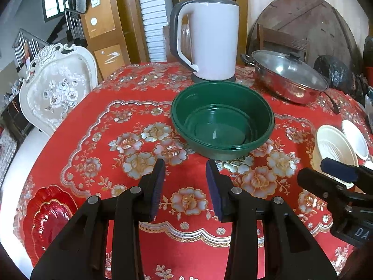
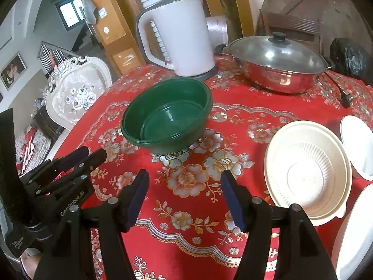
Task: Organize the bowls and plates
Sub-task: 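Move both tools toward the green plastic bowl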
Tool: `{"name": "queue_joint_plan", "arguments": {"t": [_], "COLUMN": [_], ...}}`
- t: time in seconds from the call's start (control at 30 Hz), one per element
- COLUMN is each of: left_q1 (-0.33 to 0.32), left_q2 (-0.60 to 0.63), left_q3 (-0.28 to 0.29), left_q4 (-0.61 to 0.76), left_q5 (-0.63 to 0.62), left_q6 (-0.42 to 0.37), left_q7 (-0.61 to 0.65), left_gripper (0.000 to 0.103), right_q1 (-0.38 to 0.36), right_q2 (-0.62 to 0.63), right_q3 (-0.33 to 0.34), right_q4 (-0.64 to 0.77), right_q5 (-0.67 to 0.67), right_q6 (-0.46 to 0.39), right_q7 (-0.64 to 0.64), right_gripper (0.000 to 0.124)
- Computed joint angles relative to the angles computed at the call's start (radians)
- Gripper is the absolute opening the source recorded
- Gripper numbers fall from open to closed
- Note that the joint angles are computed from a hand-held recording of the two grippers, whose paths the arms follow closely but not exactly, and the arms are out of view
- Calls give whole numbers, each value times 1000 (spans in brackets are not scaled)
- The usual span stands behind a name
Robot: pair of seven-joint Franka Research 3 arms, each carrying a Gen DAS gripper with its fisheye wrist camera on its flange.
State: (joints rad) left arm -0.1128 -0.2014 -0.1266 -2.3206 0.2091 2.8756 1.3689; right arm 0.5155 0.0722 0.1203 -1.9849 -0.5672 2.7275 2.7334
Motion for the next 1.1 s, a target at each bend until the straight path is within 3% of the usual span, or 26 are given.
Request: {"name": "queue_joint_plan", "arguments": {"t": [0.2,0.37,0.7,1.1], "left_q1": [-50,-45,34,51], "left_q2": [-27,-53,46,162], "left_q3": [34,27,-12,-12], "left_q4": [8,14,126,213], "left_q5": [-119,-133,10,80], "left_q6": [-59,-54,-18,-15], "left_q7": [110,124,-37,-117], "left_gripper": [36,36,36,36], "right_q1": [3,5,10,13], "right_q2": [5,14,42,96], "right_q3": [0,-2,-19,-46], "right_q4": [11,29,99,151], "right_q5": [0,11,9,85], "right_q6": [-5,-7,-53,-59], "right_q7": [-6,-28,-59,-111], "right_gripper": [65,66,67,67]}}
